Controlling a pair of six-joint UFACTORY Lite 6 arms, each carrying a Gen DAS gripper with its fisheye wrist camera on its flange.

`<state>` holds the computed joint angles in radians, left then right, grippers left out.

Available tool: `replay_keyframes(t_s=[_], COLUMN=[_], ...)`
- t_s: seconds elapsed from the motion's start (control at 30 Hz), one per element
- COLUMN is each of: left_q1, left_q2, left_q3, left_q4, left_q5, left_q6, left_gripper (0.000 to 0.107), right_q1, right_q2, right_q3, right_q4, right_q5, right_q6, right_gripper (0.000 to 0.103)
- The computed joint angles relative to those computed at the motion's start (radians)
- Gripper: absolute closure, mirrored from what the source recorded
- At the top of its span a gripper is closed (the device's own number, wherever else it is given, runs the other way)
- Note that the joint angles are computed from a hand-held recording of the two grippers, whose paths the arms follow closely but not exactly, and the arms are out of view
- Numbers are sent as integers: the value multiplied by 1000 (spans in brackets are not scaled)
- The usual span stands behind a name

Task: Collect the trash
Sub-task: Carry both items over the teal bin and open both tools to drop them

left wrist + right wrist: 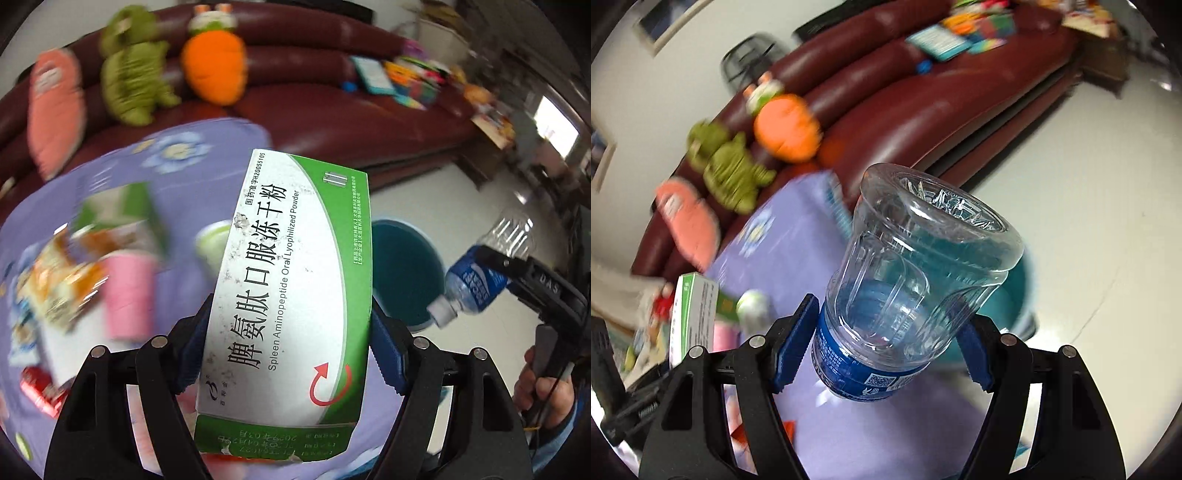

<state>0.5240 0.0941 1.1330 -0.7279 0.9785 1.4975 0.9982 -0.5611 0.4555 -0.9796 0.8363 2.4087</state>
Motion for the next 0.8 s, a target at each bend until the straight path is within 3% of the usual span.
replay_keyframes(t_s=[0.1, 0.2, 0.3, 0.5, 0.8], left_q1=[-141, -321, -485, -649, -650], left_q2=[-53, -52, -9, 151, 192], left_q3=[-92, -160, -195, -149, -168], left_q4=[3, -4, -17, 1, 17], left_q5=[-59, -174, -298, -429, -492], left_q6=[-56, -132, -194, -284, -261], left_gripper=[30, 30, 30, 26, 26], right_q1=[-18, -93, -203, -463, -611], right_q2=[-139, -237, -294, -306, -142], right_q3=[-74, -143, -197, -280, -273], right_q4=[49, 84, 114, 178, 125], right_q5=[88, 90, 28, -164, -363], right_q6=[-54, -131, -218, -398, -426], right_gripper=[34, 34, 34, 34, 34])
